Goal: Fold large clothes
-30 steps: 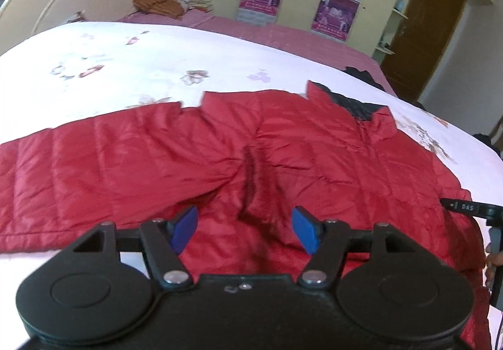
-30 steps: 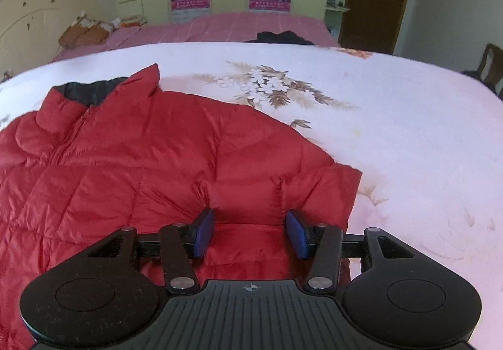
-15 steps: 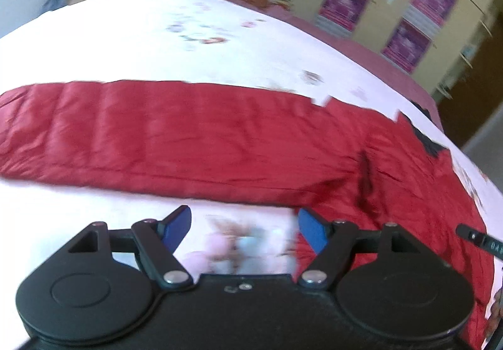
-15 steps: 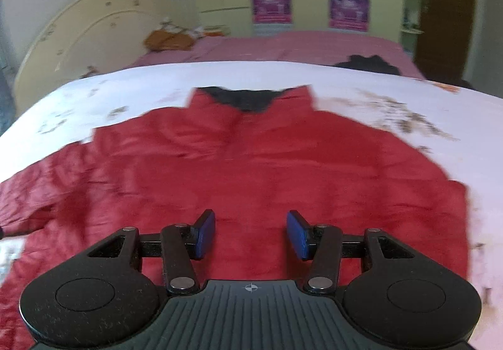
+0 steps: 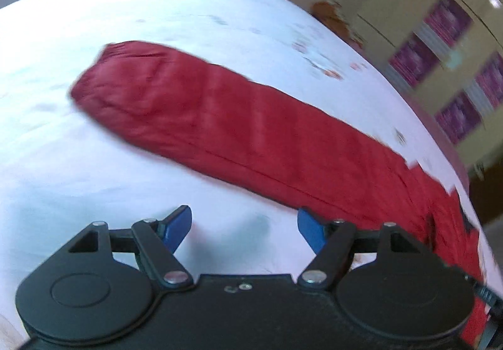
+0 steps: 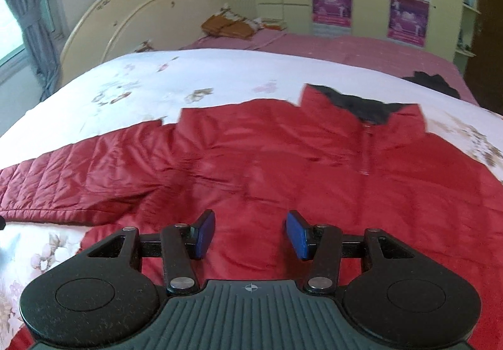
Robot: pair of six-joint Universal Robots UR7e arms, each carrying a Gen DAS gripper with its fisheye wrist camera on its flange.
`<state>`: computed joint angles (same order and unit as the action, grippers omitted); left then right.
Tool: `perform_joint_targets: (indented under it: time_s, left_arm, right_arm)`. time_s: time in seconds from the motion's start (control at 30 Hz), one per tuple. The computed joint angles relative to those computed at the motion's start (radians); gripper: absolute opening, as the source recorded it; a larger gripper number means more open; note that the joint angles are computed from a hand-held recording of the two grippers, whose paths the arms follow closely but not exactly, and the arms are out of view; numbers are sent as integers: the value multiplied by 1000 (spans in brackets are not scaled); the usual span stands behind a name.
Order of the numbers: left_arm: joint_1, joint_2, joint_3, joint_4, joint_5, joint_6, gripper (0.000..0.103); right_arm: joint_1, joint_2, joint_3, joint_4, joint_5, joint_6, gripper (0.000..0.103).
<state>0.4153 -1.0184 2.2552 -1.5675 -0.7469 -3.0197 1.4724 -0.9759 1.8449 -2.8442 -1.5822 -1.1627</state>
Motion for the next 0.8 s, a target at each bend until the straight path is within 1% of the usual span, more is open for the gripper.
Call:
perform_joint_targets:
  time_s: [0.03,0.1,0.17,0.23,0.27,0.33,0.37,0.4,0.43,0.47,0.5,0.6,0.67,0.73,0.8]
  left_arm:
    - [-12,-14,21,10,-13,-48,70]
    - [-35,-49,69,26,-26,-141,66]
    - [-50,-85,111,41,-11,-220,66]
    - [-49,-115,134,80,5,-277,65]
    - [-46,-125,142,99,13,-306,65]
    - [-38,-129,149,134,29,-359,60]
    - [-32,-124,146,145,27,-371,49]
    - [-24,-120,142,160,28,-382,34]
    - [-18,-118,144,162,27,-394,26]
    - [-20,-121,157,154,27,-410,18]
    - [-23,-121,165,153,32,-427,14]
    - [-29,-110,144,196,33,-417,8]
    - [-38,-104,118,251,45,-404,8]
    - [-37,-95,71,333,80,-364,8]
    - [-30,-84,19,404,135,-298,8]
  right_arm:
    - [3,5,4,-6,-6,-3,50]
    - [13,28,5,-22,-45,-9,50]
    - [18,46,6,-46,-66,-12,50]
    - [20,50,6,-53,-63,-4,50]
    - [17,45,7,-55,-44,4,50]
    - [18,47,16,-89,-29,-1,50]
    - [21,56,17,-105,-40,-9,50]
    - [23,66,13,-106,-61,-8,50]
    - [24,77,8,-104,-84,-7,50]
    - [21,88,12,-122,-95,-28,52]
    - [16,94,18,-144,-88,-49,53]
    - [16,102,22,-165,-90,-46,55]
    - [17,106,22,-173,-92,-49,56]
    - [17,105,23,-173,-92,-46,56]
    - [19,99,16,-151,-89,-28,56]
